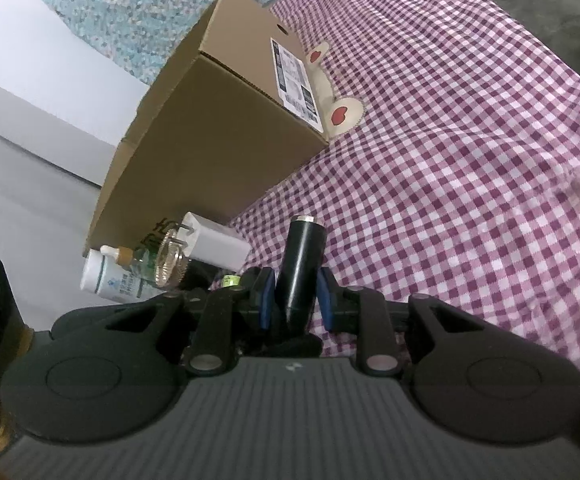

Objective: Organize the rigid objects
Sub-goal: 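Carry the black flashlight with the right gripper into the box and release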

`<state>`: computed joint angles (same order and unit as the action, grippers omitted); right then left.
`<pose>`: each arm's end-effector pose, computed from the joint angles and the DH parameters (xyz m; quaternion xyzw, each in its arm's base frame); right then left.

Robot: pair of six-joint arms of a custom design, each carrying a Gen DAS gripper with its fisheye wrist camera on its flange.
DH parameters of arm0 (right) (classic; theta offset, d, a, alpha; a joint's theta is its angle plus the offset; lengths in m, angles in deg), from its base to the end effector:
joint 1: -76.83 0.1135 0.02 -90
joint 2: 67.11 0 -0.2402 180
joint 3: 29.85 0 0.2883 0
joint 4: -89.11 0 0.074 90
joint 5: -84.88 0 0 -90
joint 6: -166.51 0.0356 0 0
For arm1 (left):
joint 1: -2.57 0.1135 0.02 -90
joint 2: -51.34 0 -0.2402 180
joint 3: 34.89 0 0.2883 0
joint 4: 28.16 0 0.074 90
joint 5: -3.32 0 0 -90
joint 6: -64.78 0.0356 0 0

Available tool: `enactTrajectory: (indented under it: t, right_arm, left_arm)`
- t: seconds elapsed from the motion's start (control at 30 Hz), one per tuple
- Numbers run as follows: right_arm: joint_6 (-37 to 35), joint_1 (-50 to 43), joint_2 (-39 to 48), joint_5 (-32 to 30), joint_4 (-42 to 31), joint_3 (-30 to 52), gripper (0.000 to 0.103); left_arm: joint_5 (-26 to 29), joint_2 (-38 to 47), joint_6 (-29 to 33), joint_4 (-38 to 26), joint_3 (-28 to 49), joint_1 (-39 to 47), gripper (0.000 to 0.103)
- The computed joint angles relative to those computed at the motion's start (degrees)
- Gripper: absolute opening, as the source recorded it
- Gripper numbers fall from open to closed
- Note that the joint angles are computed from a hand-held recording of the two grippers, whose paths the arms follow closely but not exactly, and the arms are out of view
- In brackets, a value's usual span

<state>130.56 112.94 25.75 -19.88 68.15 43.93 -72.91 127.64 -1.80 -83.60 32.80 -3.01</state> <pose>0.3077 0.2357 0.1894 0.0866 0.8964 0.3788 0.2133 0.2934 -0.0372 0.2061 0.2683 0.9299 -0.0808 0.2383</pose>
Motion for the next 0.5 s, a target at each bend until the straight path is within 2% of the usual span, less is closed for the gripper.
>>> enactTrajectory:
  t: [0.3, 0.4, 0.5]
  right_arm:
    - [-1.3, 3.1, -3.4, 4.6, -4.9, 3.8, 0.022]
    - [-3.7, 4.7, -2.9, 6.7, -7.1, 8.6, 0.022]
    - [-6.9, 6.0, 0.5, 7.4, -8.9, 16.7, 0.022]
  left_arm:
    - [2.5, -9.6, 0.9, -0.4, -2.7, 3.0, 0.028]
    - [4.6, -13.6, 1.6, -1.1, -2.3, 6.4, 0.028]
    - [7.1, -15.3, 2.9, -1.9, 0.3, 11.4, 0.028]
